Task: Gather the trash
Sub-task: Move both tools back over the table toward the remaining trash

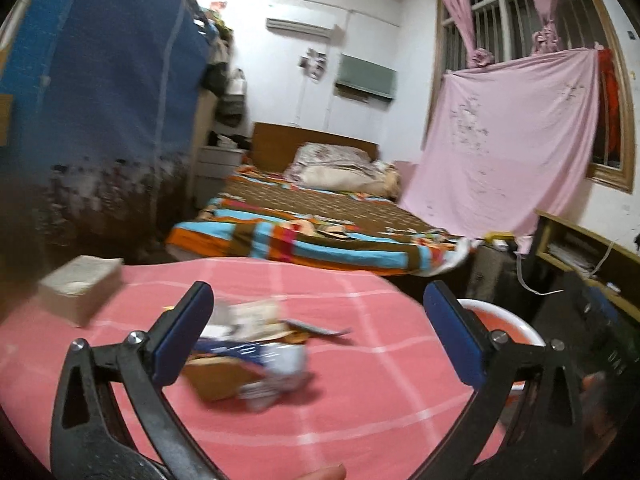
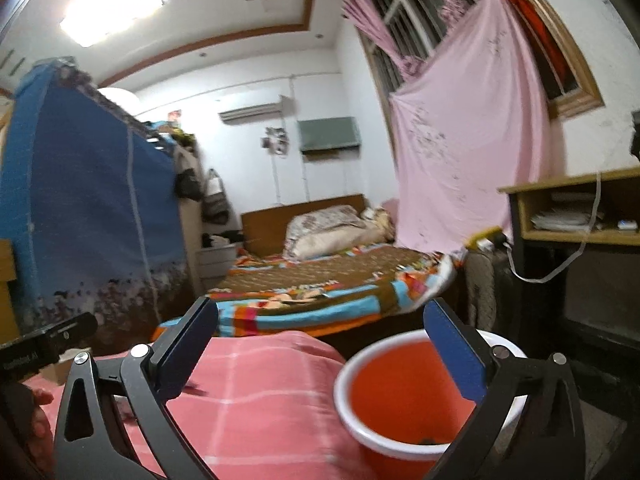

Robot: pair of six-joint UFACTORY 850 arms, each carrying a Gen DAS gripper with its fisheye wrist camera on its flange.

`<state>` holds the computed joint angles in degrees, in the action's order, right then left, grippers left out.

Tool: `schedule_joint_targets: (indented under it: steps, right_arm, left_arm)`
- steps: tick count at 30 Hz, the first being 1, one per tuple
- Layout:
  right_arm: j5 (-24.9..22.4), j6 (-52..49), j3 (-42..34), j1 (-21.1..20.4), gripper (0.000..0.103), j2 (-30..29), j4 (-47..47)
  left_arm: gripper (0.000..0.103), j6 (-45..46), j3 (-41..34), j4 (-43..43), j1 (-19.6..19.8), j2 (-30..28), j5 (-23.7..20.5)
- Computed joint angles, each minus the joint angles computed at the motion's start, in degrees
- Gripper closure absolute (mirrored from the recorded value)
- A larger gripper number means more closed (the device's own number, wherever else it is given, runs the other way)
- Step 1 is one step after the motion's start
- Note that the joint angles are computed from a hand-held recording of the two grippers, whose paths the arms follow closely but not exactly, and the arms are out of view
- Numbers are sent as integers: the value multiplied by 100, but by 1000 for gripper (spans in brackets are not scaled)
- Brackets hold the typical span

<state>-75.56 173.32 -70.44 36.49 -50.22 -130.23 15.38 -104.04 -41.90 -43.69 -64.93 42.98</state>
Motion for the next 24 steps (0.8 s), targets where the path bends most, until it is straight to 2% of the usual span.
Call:
schedule_joint_targets:
  steps: [9,14,17,21,24]
  right_arm:
    - [-99,-474,-577,246,0,-337,-721]
    - [55,-660,-954,287,0,-535,-957]
    - [399,-802,-1144,272,0,-621,-1059]
    - [1099,-1014,-1379,206,0,-691,-1161]
    - [1823,-1174,-1621,128,0,-740,-1145]
  left_arm:
    - [14,-265,1228,-24,145,432,906]
    - [14,-270,1436,0,226,501,1051]
    - [14,-217,1483,107,307,517,843]
    - [16,-192,1338,307,404,442,288]
    - [28,-238,1178,502,478,366,-140]
